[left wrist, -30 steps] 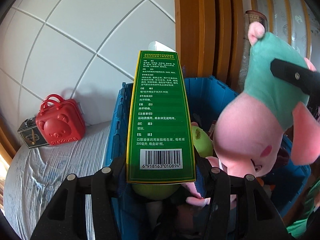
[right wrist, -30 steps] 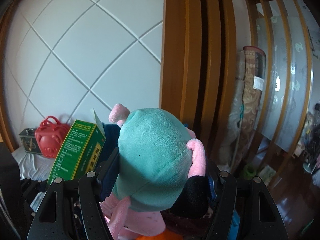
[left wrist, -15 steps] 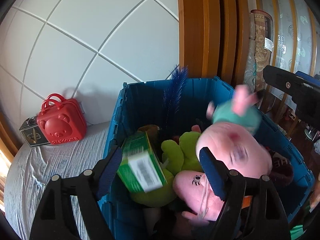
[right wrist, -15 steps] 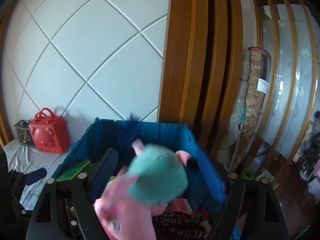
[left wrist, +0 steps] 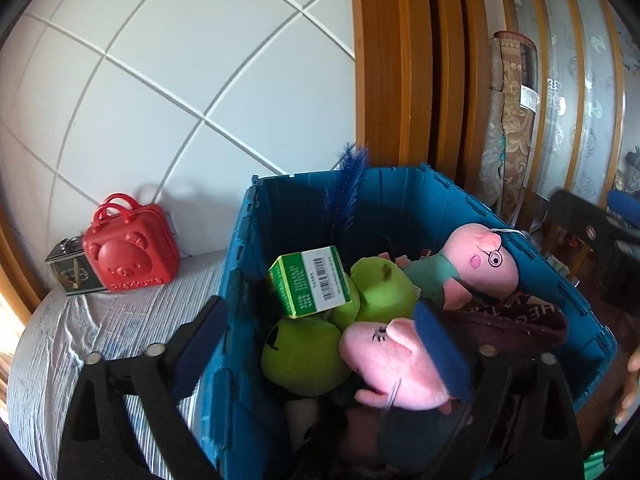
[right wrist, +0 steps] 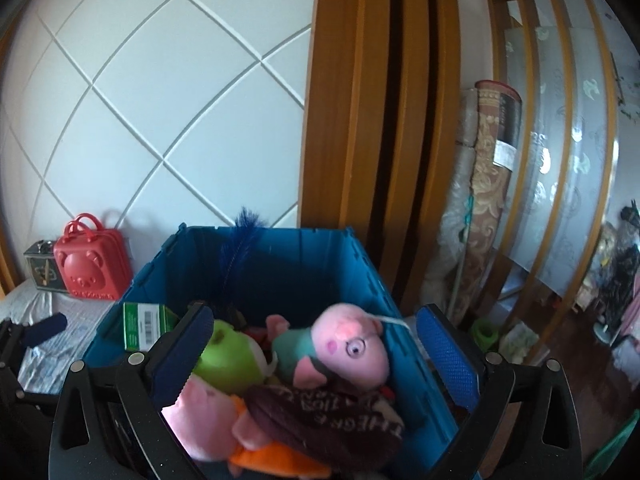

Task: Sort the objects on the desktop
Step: 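Withdraw both open grippers from above the crate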

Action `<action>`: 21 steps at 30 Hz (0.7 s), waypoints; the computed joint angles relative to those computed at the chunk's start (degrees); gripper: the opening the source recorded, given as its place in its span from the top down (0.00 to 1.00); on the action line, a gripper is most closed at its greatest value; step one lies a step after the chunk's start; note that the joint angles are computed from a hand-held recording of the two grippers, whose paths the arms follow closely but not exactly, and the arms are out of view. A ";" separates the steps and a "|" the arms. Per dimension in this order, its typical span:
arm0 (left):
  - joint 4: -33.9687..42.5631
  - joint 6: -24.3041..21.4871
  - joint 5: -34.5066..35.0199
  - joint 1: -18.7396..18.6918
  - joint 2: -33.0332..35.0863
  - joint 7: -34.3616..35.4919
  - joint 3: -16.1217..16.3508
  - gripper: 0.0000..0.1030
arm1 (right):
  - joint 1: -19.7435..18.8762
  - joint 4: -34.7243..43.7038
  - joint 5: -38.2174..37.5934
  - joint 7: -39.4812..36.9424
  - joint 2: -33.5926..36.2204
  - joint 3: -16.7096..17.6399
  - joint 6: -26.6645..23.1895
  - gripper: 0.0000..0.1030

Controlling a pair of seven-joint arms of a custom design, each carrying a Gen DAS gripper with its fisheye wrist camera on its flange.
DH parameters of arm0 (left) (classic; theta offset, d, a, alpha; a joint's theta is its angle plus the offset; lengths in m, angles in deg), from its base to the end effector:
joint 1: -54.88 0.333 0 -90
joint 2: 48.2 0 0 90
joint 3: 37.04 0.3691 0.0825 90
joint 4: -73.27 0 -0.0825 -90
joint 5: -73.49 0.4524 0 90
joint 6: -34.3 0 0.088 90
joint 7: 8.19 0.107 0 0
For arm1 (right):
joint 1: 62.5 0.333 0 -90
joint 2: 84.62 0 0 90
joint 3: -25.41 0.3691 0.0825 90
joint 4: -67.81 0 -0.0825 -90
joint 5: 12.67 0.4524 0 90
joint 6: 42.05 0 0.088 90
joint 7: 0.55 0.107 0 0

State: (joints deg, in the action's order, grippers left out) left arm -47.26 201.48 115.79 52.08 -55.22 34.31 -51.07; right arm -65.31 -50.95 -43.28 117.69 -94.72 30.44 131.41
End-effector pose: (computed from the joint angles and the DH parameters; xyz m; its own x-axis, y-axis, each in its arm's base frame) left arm 0.5770 -0.2251 0.5937 -0.1099 -0.9936 -0.0244 -0.5324 0.0796 -0.8427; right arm 0.6006 0.0660 0.6674 0.0003 -0.9972 0.0743 -0.4115 -0.0678 -0.9089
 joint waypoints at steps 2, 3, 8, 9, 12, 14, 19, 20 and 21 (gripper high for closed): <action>-1.31 0.63 0.99 0.49 -1.37 -0.91 -0.10 0.01 | 0.30 -2.43 0.74 -0.52 -1.98 -0.33 -0.10 0.00; -1.92 0.86 2.08 1.04 -2.03 -1.91 -0.47 0.01 | 0.16 -3.76 0.98 -0.70 -3.02 -0.18 -0.11 0.00; -5.40 3.61 3.87 3.81 -5.07 -5.65 -2.16 0.01 | -1.44 -8.52 2.11 -1.14 -7.00 1.70 -1.84 0.00; -5.88 3.70 3.08 3.92 -5.45 -5.48 -2.30 0.01 | -1.66 -9.17 2.33 -1.16 -7.58 1.94 -2.10 0.00; -7.98 5.26 -0.69 3.20 -6.78 -1.58 -1.69 0.01 | -2.08 -11.54 3.65 -1.32 -9.40 2.29 -2.16 0.00; -8.66 5.43 -0.98 4.59 -7.56 -0.92 -3.15 0.01 | -2.05 -12.24 4.67 -1.74 -10.00 2.36 -2.90 0.00; -10.67 6.68 -3.67 6.23 -9.49 1.08 -4.82 0.01 | -2.46 -13.96 5.89 -1.60 -11.56 2.82 -3.38 0.00; -10.96 6.85 -4.29 6.41 -9.76 1.80 -5.03 0.01 | -2.54 -14.23 6.14 -1.61 -11.82 2.94 -3.40 0.00; -11.25 7.08 -4.88 6.56 -10.02 2.57 -5.22 0.01 | -2.73 -14.46 6.25 -1.59 -12.06 3.14 -3.45 0.00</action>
